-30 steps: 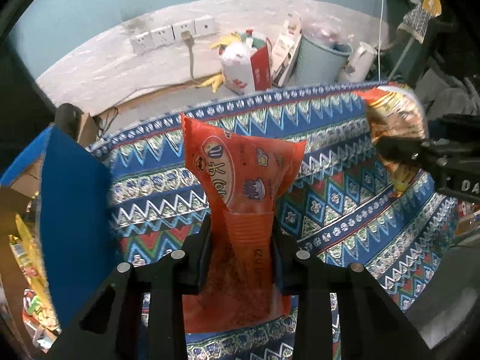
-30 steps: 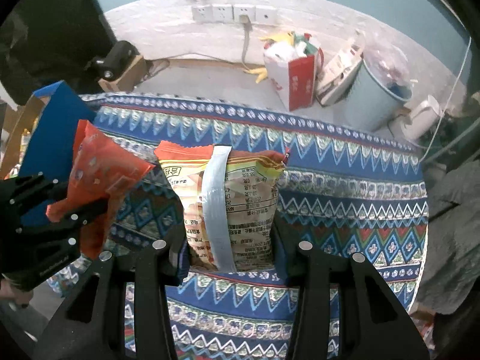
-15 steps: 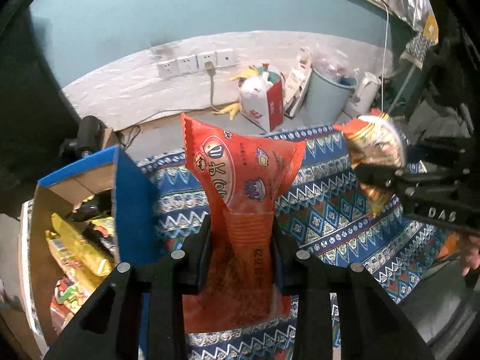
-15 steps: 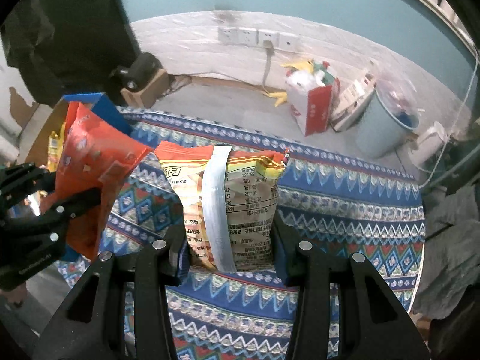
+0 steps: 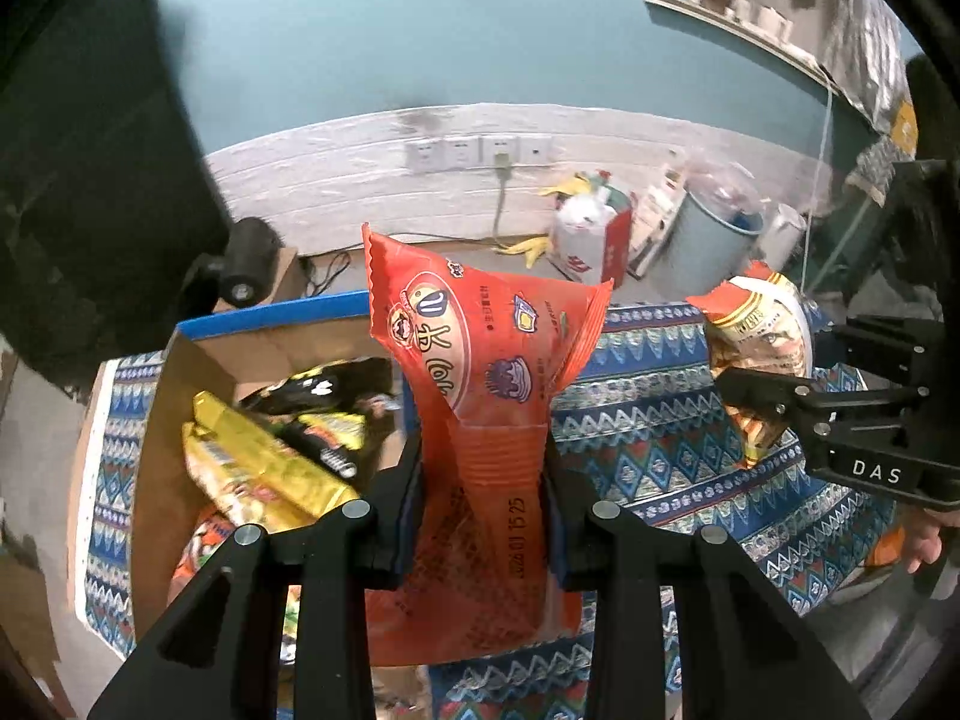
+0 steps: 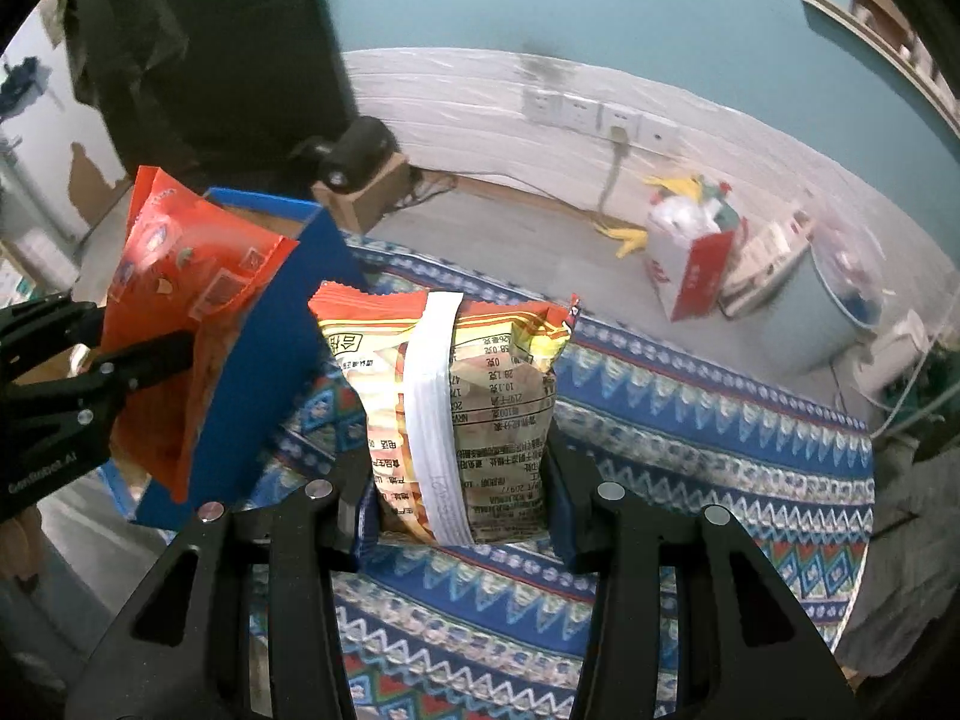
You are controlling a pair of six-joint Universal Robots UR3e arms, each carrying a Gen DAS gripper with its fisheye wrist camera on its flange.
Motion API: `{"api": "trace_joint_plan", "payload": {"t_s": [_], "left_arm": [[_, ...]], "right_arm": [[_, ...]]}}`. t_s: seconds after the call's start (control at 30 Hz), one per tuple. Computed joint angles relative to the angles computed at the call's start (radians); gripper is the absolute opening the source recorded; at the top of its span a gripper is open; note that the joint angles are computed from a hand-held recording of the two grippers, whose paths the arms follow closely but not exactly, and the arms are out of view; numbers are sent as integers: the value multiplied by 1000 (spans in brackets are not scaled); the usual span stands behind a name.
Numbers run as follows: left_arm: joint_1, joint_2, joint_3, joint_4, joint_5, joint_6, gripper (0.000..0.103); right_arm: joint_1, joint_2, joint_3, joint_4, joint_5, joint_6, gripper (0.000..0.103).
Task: Organize snacks
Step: 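Lift both bags and carry them toward the cardboard box, then lower both bags into the box and open both tools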
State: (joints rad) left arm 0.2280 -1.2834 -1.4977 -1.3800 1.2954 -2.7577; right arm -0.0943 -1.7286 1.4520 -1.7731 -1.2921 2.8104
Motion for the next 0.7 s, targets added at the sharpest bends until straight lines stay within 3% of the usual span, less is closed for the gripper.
{"api": "trace_joint_plan", "payload": {"t_s": [0.23,0.7], "left_arm": [[184,102,-84,-13,-43,99,34],[520,155,-142,-107,-156,240,34]], "right_arm": [[127,92,-100,-16,-17,56,43],[363,361,-358,-27,-92,182,43]]}}
